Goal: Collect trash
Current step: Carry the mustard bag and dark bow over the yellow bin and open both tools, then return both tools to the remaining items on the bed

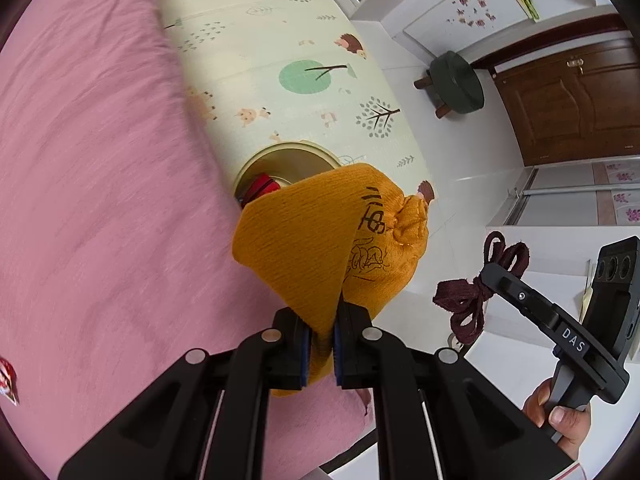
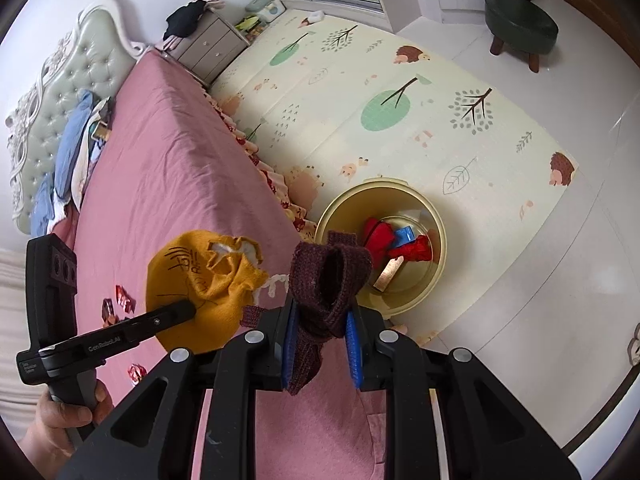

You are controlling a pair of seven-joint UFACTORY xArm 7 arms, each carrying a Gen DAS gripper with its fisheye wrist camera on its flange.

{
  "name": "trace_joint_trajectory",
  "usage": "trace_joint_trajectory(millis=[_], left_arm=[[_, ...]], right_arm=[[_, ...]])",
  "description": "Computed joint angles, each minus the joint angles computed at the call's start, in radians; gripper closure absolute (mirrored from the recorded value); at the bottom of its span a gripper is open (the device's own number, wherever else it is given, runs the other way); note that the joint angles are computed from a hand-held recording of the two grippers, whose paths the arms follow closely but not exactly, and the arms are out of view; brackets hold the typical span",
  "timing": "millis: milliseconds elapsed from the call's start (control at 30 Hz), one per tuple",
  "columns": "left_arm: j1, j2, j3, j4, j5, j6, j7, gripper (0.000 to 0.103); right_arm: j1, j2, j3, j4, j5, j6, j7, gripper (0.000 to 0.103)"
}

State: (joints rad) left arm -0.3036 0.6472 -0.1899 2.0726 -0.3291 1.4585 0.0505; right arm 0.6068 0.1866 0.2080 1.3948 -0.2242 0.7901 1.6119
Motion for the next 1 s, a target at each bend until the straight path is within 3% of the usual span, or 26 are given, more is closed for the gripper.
trace_joint_trajectory(millis=[133,200,233,267,300,400,533,800,1000], left_arm=[[-0.042,0.086,-0.007,0.133,0.015,0.020,-0.027,0.092],[-0.061,0.135,-0.011,0.219,0.016,0.034,-0.049,0.074],[-0.066,0.150,-0.013,0.244,0.012,0.036,-0.057,0.053],[-0.068,0.165,-0.019,0.269,0.000,0.031,-0.066,0.036],[-0.073,0.171,-0.017,0.281,0.001,0.025,-0.075,0.031],[-0.090,0.239,-0.016,0.402,0.009,0.080,-0.112,0.028],[-0.087,0.222,-0.006,0.382,0.026,0.091,-0.103,0.028],[-0.036,0.042,0.004,0.117,0.031,-0.004,-0.018,0.026],[0.030,-0.078,0.013,-0.048,-0.004,-0.055,0.011,0.024]], right_arm=[[-0.015,-0.032,-0.009,-0.049,-0.007,-0.038,0.013,0.079],[-0.027,-0.061,-0.012,-0.094,-0.021,-0.090,0.039,0.063],[-0.030,-0.070,-0.012,-0.105,-0.035,-0.097,0.056,0.048],[-0.032,-0.083,-0.013,-0.114,-0.059,-0.090,0.082,0.043],[-0.040,-0.088,-0.010,-0.118,-0.058,-0.088,0.080,0.043],[-0.057,-0.110,-0.003,-0.141,-0.056,-0.092,0.093,0.043],[-0.070,-0.123,0.010,-0.150,-0.058,-0.094,0.108,0.043],[-0.060,-0.086,0.022,-0.095,-0.059,-0.087,0.106,0.043],[-0.012,0.009,0.012,0.057,-0.076,-0.039,0.073,0.043]])
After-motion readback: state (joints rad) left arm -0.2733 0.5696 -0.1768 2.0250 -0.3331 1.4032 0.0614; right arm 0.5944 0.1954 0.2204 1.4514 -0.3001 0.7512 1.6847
